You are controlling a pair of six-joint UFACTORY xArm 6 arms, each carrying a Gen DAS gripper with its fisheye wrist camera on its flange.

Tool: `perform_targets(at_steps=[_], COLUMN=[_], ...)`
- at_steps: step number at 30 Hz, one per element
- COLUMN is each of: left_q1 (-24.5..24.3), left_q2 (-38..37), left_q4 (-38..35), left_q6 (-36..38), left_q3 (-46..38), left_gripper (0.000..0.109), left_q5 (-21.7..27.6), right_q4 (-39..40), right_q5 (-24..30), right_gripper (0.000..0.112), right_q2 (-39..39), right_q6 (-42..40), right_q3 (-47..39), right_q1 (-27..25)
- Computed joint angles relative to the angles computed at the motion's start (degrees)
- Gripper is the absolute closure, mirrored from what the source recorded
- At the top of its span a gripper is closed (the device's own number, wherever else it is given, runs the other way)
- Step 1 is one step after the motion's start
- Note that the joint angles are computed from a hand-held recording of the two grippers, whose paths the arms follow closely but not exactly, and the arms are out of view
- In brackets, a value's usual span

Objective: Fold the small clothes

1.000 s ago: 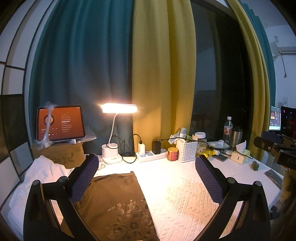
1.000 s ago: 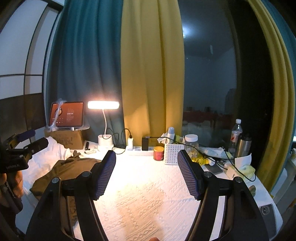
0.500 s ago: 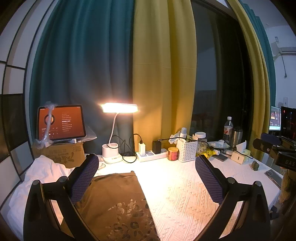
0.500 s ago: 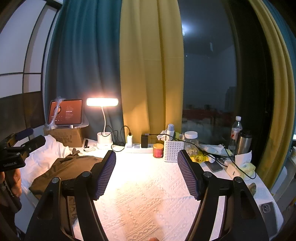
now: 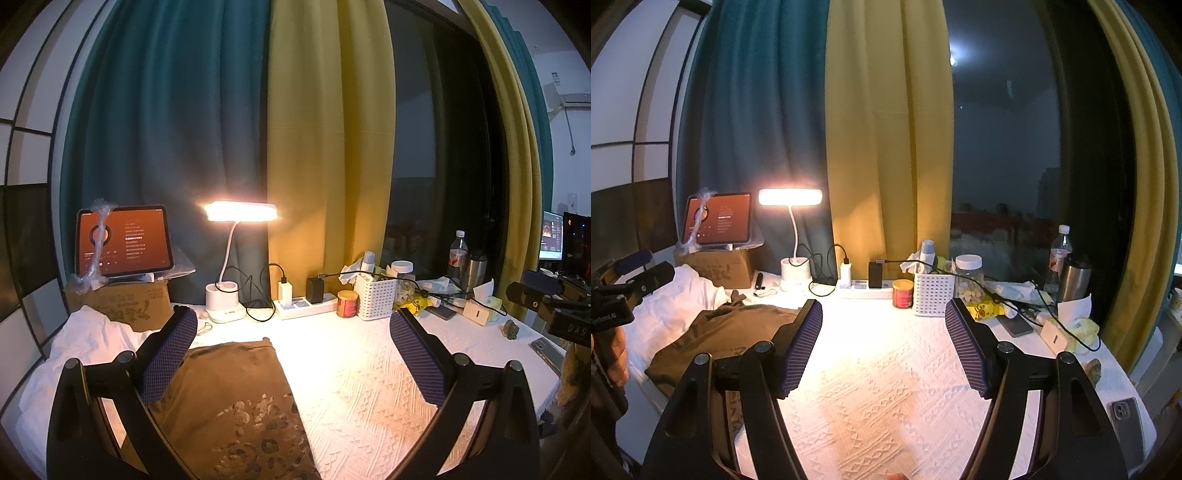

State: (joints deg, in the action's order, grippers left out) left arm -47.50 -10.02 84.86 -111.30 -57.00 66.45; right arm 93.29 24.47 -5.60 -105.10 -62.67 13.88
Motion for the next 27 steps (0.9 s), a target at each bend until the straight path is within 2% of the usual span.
perform_targets(at_steps=[27], left_q1=[-0.1], left_q2=[0.4], left_q4=[-0.2], left_q6=[0.6], left_q3=[-0.6], left_gripper=[0.006], left_q5=[0.1], right_q4=[-0.6], right_q5=[-0.7], right_gripper=[0.04], right_q2=[0.4], right_q6=[0.8], right_q3=[-0.2], right_q1=[-0.4])
